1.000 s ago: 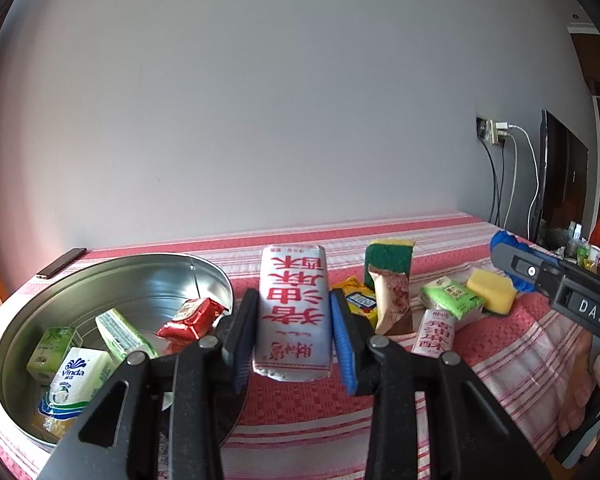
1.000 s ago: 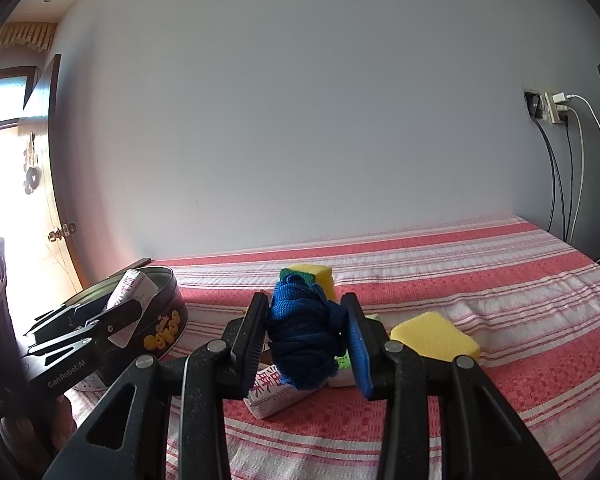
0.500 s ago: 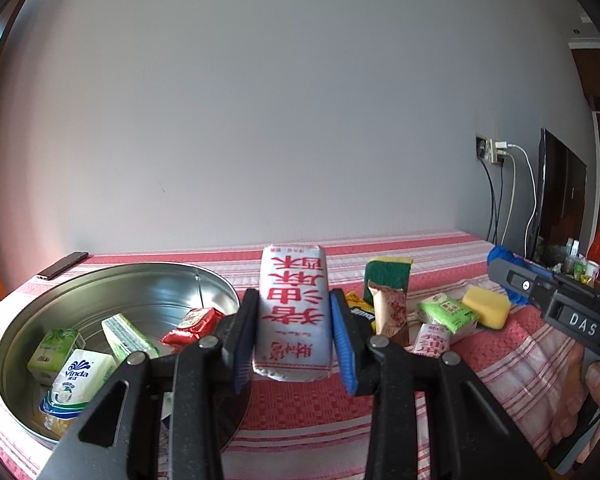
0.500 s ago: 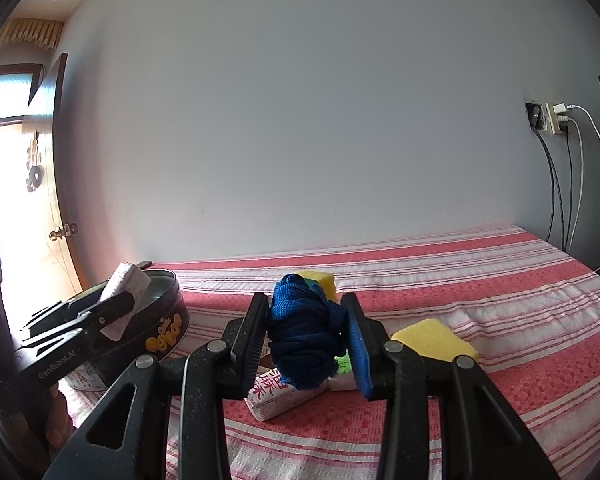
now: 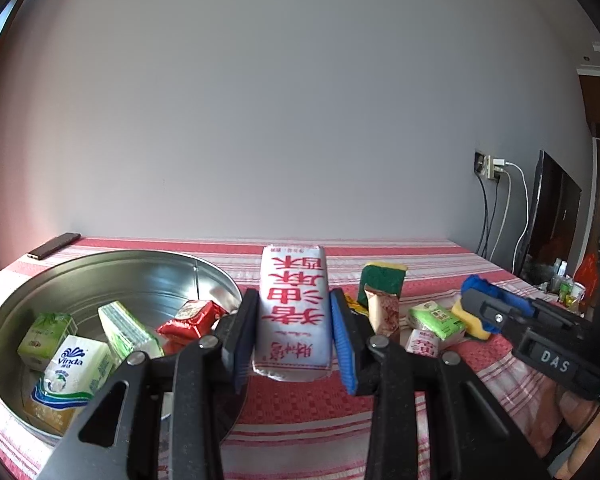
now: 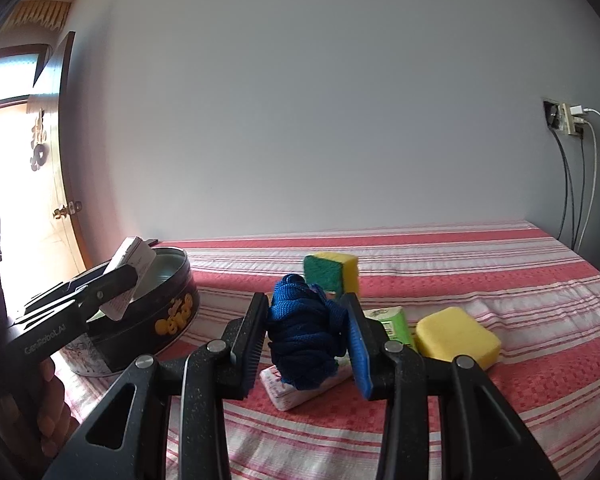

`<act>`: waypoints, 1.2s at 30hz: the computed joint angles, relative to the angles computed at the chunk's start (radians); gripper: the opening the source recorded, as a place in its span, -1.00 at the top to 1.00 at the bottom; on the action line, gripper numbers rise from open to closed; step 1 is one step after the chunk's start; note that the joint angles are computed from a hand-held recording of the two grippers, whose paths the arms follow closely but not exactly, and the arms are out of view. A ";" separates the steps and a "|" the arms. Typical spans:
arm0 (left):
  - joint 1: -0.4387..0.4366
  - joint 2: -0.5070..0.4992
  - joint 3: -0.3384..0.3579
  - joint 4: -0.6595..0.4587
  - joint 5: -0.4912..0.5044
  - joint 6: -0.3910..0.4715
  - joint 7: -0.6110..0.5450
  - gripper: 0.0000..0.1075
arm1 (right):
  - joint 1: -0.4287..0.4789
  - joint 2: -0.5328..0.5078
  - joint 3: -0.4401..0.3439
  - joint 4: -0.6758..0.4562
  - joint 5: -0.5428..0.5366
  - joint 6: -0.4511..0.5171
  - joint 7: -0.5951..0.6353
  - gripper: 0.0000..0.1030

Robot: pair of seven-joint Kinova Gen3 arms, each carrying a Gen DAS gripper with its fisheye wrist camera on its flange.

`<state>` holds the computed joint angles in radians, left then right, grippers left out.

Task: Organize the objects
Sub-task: 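Lift and carry the blue cloth and white pack over the silver tin, then open both tools to drop the cloth and pack into the silver tin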

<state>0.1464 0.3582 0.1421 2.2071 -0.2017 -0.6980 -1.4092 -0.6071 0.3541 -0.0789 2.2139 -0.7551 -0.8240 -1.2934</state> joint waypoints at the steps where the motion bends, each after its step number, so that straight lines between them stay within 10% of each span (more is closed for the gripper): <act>1: -0.008 -0.004 0.004 0.004 -0.012 0.002 0.010 0.35 | 0.004 -0.003 -0.001 -0.004 0.005 0.011 0.000 0.22; 36: -0.137 -0.129 -0.104 0.037 0.128 0.133 -0.034 0.35 | -0.129 0.071 0.154 -0.467 -0.069 0.515 0.359 0.22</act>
